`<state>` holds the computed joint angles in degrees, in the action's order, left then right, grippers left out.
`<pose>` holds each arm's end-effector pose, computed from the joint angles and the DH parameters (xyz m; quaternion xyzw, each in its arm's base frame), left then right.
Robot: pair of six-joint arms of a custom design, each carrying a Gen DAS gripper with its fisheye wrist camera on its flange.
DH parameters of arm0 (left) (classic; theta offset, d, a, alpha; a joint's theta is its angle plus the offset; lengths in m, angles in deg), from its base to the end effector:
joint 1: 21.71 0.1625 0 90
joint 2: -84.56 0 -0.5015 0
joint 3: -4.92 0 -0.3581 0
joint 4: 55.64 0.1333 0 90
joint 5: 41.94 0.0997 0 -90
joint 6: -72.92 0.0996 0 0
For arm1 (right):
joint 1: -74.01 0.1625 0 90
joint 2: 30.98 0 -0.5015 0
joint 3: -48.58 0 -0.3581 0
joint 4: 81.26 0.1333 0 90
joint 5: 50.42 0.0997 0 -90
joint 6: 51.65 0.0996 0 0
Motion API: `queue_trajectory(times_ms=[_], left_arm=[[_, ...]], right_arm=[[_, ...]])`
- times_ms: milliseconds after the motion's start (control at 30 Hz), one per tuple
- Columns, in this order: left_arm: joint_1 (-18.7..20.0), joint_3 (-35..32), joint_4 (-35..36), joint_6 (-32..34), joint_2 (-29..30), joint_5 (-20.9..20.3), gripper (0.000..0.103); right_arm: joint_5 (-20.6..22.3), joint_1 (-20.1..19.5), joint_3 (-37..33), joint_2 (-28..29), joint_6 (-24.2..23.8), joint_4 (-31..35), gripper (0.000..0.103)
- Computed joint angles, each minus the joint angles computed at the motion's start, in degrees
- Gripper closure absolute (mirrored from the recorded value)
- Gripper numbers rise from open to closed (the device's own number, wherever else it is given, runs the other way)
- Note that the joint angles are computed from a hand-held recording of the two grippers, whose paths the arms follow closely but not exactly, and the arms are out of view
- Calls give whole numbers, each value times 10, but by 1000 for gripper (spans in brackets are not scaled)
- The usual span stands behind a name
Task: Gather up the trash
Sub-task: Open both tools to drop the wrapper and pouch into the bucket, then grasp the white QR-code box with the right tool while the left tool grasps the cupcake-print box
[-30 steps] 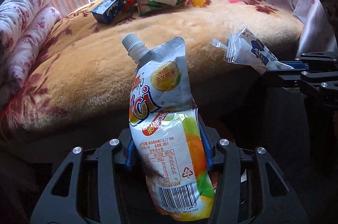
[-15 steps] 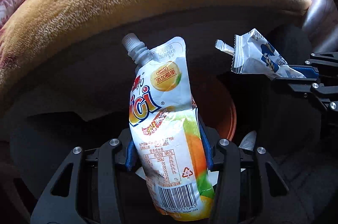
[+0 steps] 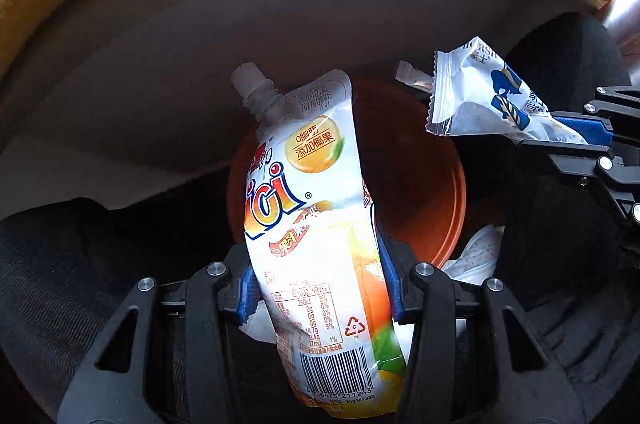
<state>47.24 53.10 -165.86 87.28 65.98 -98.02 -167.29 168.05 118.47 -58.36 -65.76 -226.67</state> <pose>-0.1368 -0.8813 0.0476 0.3126 0.9009 0.0611 0.2948 0.1463 -0.8180 0.0868 0.1267 -0.9585 0.0886 0.2396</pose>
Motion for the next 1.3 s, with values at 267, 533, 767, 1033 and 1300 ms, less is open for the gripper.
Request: queue_trajectory(times_ms=[267,533,767,1033,1300], left_arm=[[2,-71,94,-41,37,32,29],[1,-44,63,-29,23,36,29],[-5,13,-14,22,-26,-1,29],[-25,70,-146,102,-79,-48,28],[-30,36,-215,103,-78,-78,23]], right_arm=[[-37,3,-31,25,-1,19,47],[-40,8,-2,6,-10,-8,49],[-2,15,47,-52,-63,-72,50],[8,15,-37,-48,-88,-124,50],[33,16,-312,64,-71,-51,31]])
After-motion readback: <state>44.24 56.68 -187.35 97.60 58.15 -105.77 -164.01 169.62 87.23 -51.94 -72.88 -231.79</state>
